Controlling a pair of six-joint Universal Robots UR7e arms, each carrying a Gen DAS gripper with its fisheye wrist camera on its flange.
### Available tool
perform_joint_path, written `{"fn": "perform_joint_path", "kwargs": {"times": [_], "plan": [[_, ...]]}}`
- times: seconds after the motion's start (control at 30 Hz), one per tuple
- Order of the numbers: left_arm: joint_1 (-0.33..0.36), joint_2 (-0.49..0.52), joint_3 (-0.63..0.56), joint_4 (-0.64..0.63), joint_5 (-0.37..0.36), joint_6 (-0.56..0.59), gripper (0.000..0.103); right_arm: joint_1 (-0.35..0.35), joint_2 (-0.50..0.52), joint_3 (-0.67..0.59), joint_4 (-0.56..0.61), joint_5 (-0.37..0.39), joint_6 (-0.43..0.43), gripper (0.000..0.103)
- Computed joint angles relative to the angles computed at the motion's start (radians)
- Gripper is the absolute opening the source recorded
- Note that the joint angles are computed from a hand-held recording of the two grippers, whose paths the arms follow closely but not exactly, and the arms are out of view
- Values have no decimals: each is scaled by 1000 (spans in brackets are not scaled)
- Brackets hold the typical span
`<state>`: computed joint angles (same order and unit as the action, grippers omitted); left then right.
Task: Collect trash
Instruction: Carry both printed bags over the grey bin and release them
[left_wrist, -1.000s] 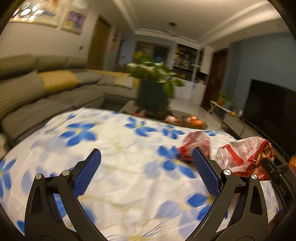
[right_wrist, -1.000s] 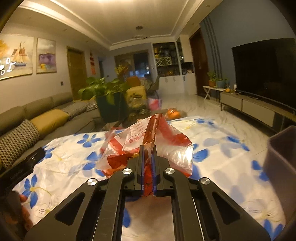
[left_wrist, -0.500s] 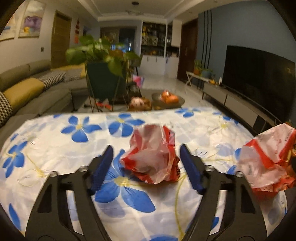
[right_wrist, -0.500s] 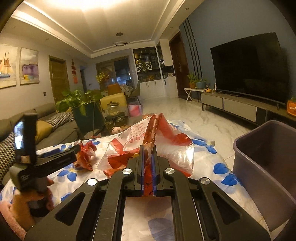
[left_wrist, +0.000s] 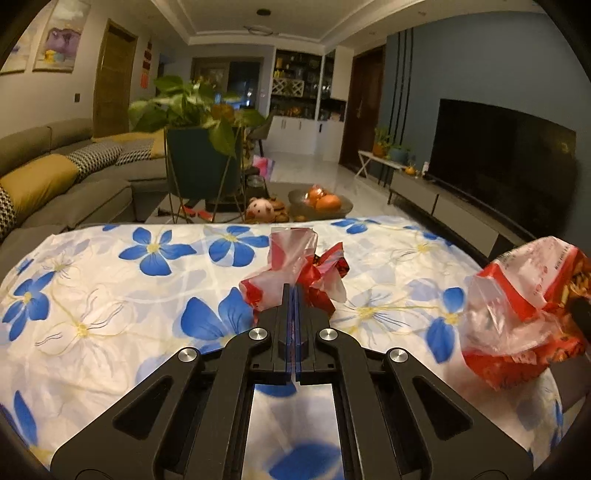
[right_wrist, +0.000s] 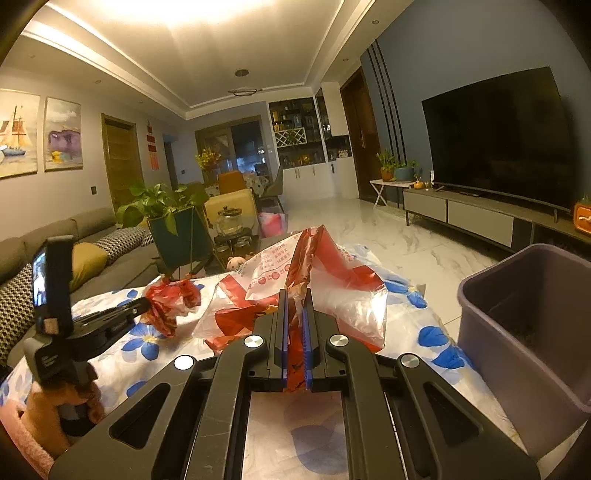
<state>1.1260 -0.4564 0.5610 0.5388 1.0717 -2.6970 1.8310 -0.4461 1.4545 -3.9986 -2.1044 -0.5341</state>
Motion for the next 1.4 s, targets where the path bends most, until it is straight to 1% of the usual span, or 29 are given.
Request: {"fn": "perform_joint_path", "kwargs": {"times": [0.1, 0.2, 0.3, 0.4, 0.5, 0.73, 1.0, 1.2, 1.33, 1.4], "plan": [[-14, -105, 175, -102, 23, -3, 0, 8, -13, 28, -30, 2, -14, 7], [-43, -210, 349, -202, 41, 7, 0, 18, -28, 65, -65, -1, -22, 7], [-74, -270, 451, -252, 57, 18, 0, 27, -45, 101, -103, -11, -37, 7], [-102, -300, 509, -263, 78, 9, 0, 29, -71, 147, -138, -31, -39, 7], [-129, -308, 544, -268, 93, 4, 0, 32, -90, 174, -171, -53, -52, 7], [-182, -290, 571, -258, 142, -22, 0, 29, -145, 246, -270, -98, -91, 7], [-230, -226, 540, -232, 193, -38, 0, 2, -213, 320, -372, -132, -126, 7], [-258, -150, 476, -191, 238, -45, 0, -26, -257, 357, -445, -151, -137, 7], [-271, -87, 412, -161, 261, -53, 0, -51, -280, 374, -495, -166, -146, 7], [-274, -48, 368, -130, 287, -66, 0, -61, -285, 373, -512, -177, -153, 7]]}}
